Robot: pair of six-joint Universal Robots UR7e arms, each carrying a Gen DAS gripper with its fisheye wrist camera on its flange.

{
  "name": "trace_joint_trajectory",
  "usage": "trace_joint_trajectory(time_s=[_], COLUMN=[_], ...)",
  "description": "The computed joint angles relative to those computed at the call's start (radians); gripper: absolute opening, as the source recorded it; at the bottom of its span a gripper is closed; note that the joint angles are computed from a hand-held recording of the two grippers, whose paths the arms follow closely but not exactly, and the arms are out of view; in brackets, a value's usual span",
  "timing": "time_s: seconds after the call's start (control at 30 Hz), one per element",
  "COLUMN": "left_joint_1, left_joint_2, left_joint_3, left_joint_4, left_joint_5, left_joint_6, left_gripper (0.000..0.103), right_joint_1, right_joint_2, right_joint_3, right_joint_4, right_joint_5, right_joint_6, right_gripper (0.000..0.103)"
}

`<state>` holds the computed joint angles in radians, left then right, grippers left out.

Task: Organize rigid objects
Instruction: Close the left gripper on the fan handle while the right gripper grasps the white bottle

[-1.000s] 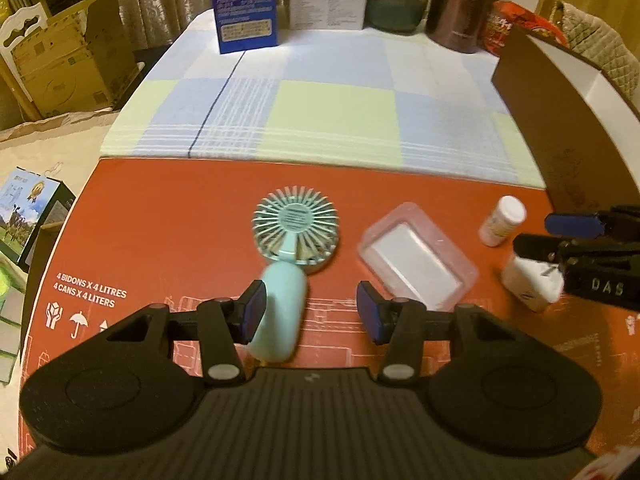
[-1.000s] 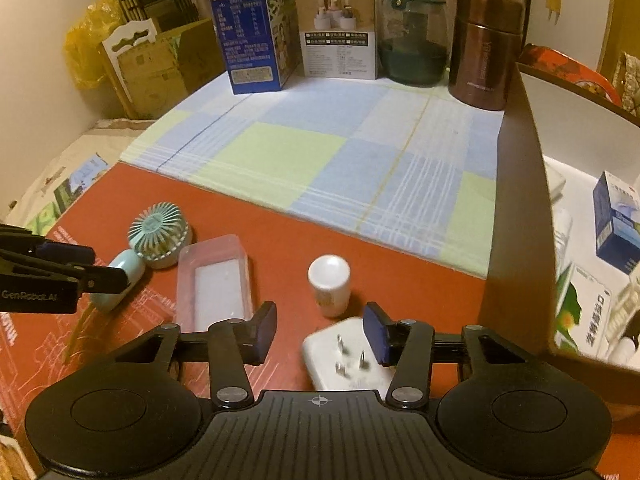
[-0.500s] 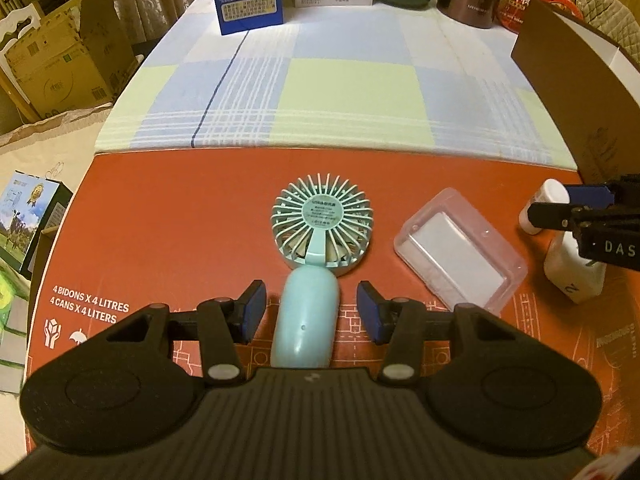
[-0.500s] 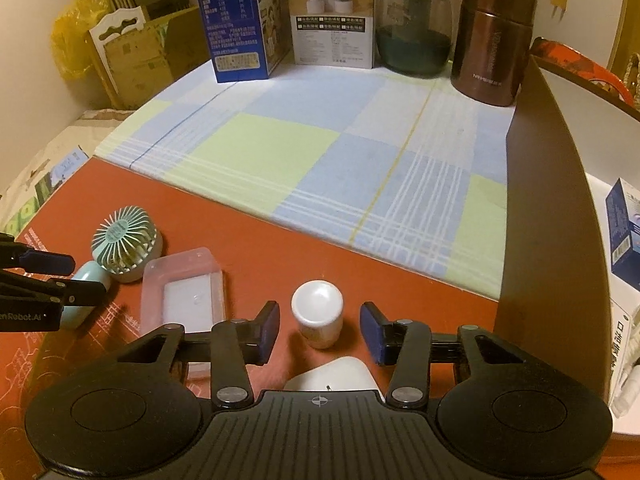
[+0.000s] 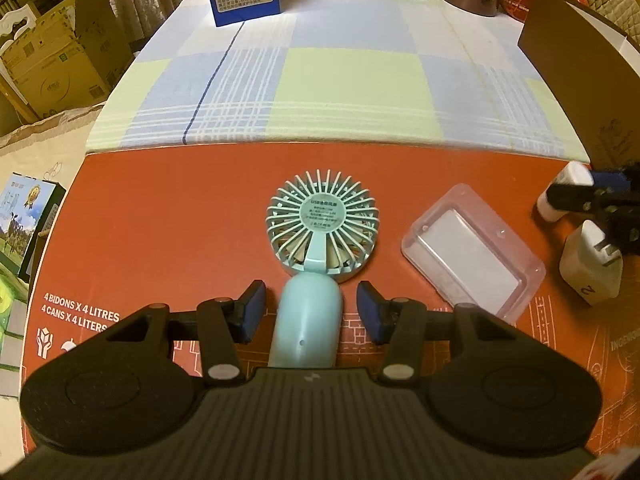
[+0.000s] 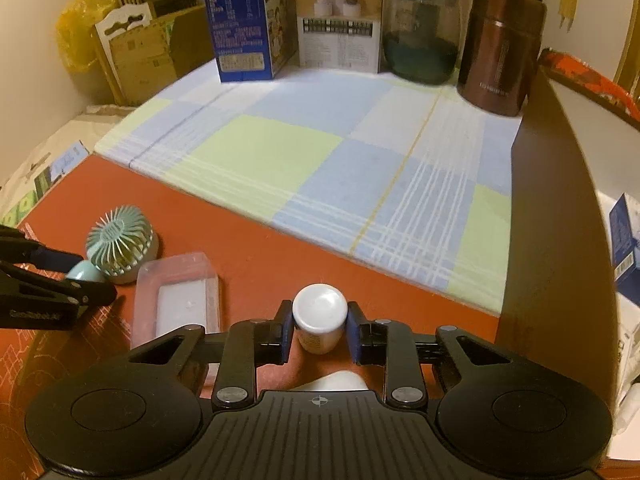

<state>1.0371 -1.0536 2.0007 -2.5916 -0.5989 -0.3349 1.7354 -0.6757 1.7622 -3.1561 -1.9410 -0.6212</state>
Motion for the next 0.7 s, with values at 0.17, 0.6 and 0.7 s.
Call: trace_joint_trajectory(time_s=[0.17,0.6,0.7], left_joint_1=[0.003,-0.024,-0.046], left_joint_2=[0.003,-0.052,-0.097], left_joint_3=[0.004,0.074,0.117], left_joint_4=[-0.024,-0.013,0.046], left_joint_5=[-0.002,-0.037,-0.06], left_joint_6=[0.016,-0.003,-0.061], left_gripper=[0.045,0.028,0.028], right_joint_1=[0.005,0.015,0.014], right_joint_2=[-0.028,-0.141,-0.171], right_joint_3=[0.023,0.137,0.172], right_joint_4=[-0.013,-0.033,-0.04], right_joint_5=[0.02,0.049,0.047], right_joint_6=[0.011,0.053,0.063], right_gripper=[0.024,0.024,0.024])
